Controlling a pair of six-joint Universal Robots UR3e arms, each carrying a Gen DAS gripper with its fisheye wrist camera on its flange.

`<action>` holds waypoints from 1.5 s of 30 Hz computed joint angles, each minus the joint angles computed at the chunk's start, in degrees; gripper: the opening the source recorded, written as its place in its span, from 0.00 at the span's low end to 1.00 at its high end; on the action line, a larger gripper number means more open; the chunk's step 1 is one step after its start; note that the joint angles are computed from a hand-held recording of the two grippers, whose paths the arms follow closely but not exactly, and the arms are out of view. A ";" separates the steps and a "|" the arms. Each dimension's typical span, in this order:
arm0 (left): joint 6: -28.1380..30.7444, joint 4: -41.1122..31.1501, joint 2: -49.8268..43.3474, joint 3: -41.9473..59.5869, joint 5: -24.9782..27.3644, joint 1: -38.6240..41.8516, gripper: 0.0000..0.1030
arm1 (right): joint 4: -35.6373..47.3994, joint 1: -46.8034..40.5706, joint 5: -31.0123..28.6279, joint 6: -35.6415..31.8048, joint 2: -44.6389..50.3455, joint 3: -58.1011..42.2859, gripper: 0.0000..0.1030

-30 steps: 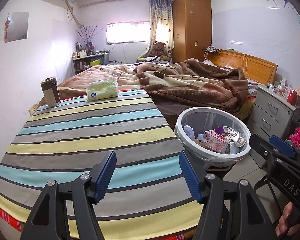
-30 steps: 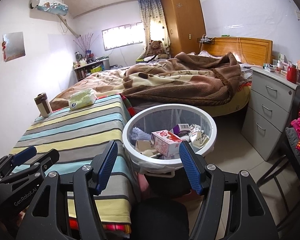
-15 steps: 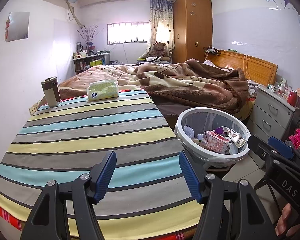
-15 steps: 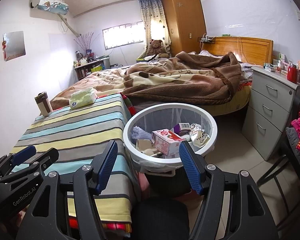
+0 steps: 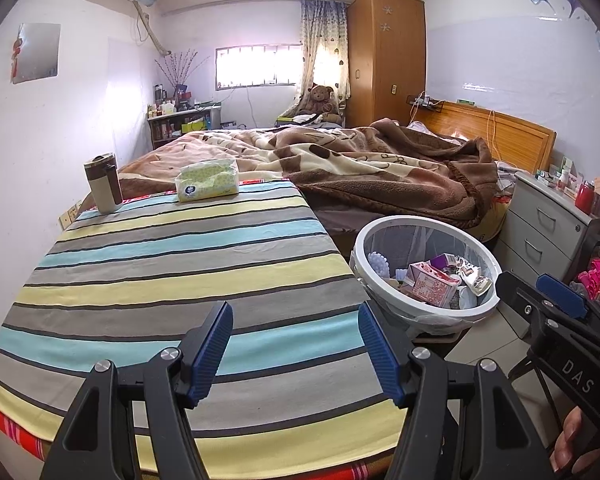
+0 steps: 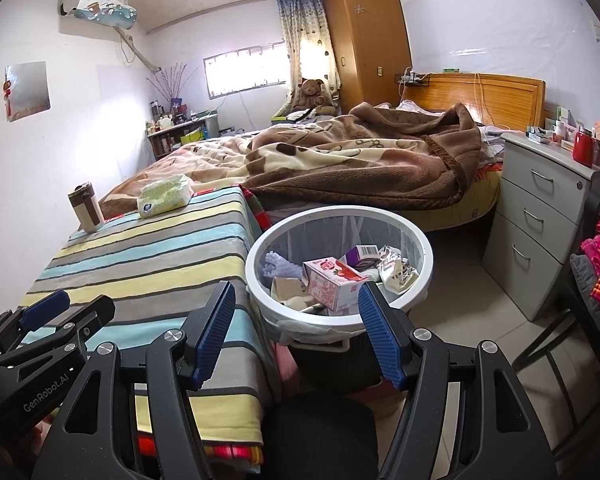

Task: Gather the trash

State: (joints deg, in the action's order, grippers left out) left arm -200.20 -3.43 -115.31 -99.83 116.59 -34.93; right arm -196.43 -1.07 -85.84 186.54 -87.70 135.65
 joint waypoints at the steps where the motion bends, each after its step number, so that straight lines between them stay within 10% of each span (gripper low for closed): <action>1: 0.05 0.10 0.03 -0.10 -0.09 0.08 0.63 | 0.07 0.04 -0.09 0.02 -0.02 -0.03 0.64; 45: -0.73 1.14 0.99 -2.12 0.25 -0.03 0.63 | -0.15 0.27 -0.30 -0.12 -0.06 0.30 0.64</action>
State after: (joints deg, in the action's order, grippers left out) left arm -200.93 -2.29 -114.32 -101.95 116.84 -34.96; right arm -196.58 -0.80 -86.14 186.42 -87.76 135.96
